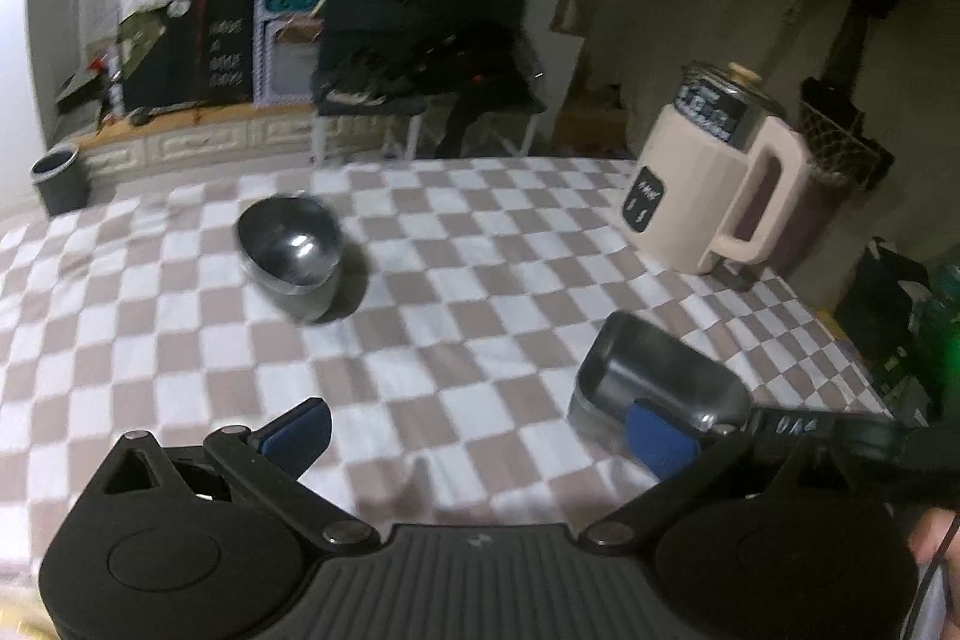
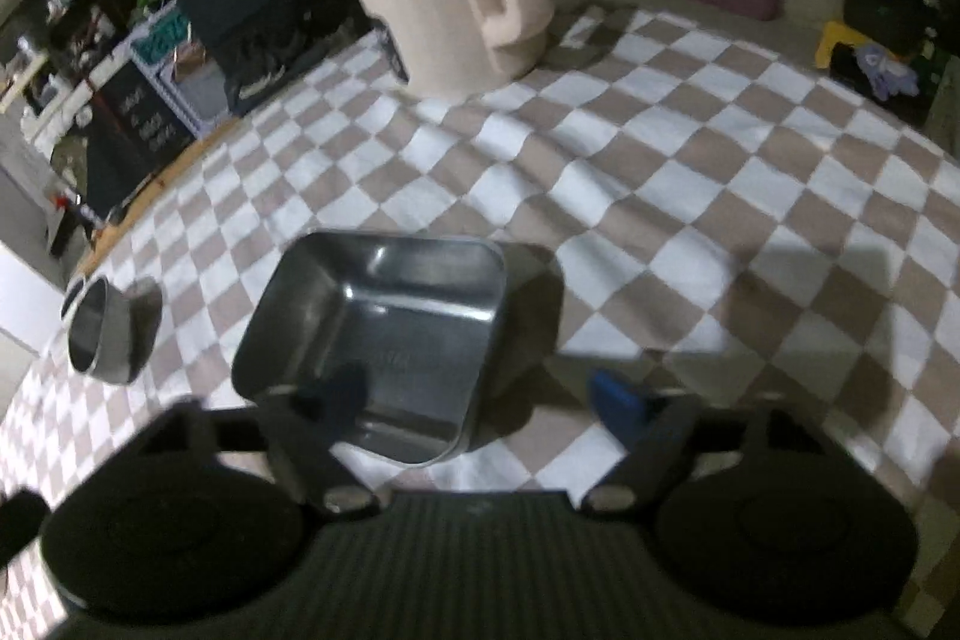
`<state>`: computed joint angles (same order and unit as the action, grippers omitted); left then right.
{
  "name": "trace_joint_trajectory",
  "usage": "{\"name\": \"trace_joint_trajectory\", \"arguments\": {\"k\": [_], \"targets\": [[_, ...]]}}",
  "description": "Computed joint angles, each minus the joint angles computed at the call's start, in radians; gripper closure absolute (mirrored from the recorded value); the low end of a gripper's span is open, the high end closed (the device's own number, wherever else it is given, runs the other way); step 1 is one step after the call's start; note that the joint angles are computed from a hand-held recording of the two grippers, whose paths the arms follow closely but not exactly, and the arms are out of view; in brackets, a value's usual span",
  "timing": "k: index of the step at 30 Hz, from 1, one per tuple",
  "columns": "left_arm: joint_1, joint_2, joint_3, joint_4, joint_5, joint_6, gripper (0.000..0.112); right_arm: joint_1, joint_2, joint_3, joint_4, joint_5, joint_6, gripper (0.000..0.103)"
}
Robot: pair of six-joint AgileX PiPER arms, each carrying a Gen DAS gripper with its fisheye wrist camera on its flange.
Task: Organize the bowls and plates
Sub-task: 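Close both grippers on the square steel tray rim again, then carry the square steel tray with both grippers beside the plate stack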
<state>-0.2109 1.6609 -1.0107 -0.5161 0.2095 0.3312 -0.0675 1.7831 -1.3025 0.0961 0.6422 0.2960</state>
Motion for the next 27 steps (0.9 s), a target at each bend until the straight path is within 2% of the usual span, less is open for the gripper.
{"name": "trace_joint_trajectory", "arguments": {"k": [1,3,4,6,8,10,11,13,17,21,23,24,25,27], "targets": [[-0.008,0.020,-0.016,-0.020,-0.009,0.028,0.010,0.001,0.008,-0.008,0.000,0.008,-0.001,0.039],[-0.019,0.068,-0.062,-0.068,-0.008,0.084,0.012,-0.001,0.020,-0.018,0.014,0.012,-0.033,0.054],[-0.022,0.091,-0.085,-0.101,-0.002,0.117,0.014,0.002,0.022,-0.020,0.012,0.011,-0.038,0.057],[-0.030,0.146,-0.144,-0.155,0.017,0.160,0.019,0.007,0.030,-0.027,0.007,0.017,-0.049,0.072],[-0.032,0.196,-0.198,-0.202,0.045,0.197,0.026,0.010,0.047,-0.041,0.007,0.020,-0.078,0.082],[-0.039,0.242,-0.252,-0.168,0.076,0.155,0.038,0.023,0.054,-0.044,-0.034,0.011,-0.072,0.085],[-0.042,0.264,-0.279,-0.142,0.092,0.126,0.040,0.024,0.053,-0.040,-0.041,0.003,-0.082,0.090],[-0.045,0.294,-0.311,-0.108,0.115,0.085,0.049,0.014,0.057,-0.039,-0.010,-0.013,-0.125,0.091],[-0.042,0.332,-0.337,-0.046,0.138,0.024,0.058,0.009,0.074,-0.048,0.010,-0.035,-0.174,0.095],[-0.011,0.363,-0.348,-0.136,0.171,0.092,0.074,0.013,0.086,-0.064,0.036,-0.036,-0.231,0.098],[-0.002,0.376,-0.355,-0.154,0.187,0.102,0.085,0.013,0.088,-0.068,0.067,-0.030,-0.276,0.098],[0.003,0.382,-0.361,-0.162,0.202,0.104,0.096,0.015,0.092,-0.075,0.077,-0.024,-0.293,0.099],[0.008,0.387,-0.366,-0.169,0.217,0.107,0.102,0.016,0.094,-0.078,0.087,-0.022,-0.307,0.099],[0.010,0.379,-0.354,-0.159,0.216,0.100,0.103,0.018,0.093,-0.080,0.096,-0.018,-0.325,0.099]]}}
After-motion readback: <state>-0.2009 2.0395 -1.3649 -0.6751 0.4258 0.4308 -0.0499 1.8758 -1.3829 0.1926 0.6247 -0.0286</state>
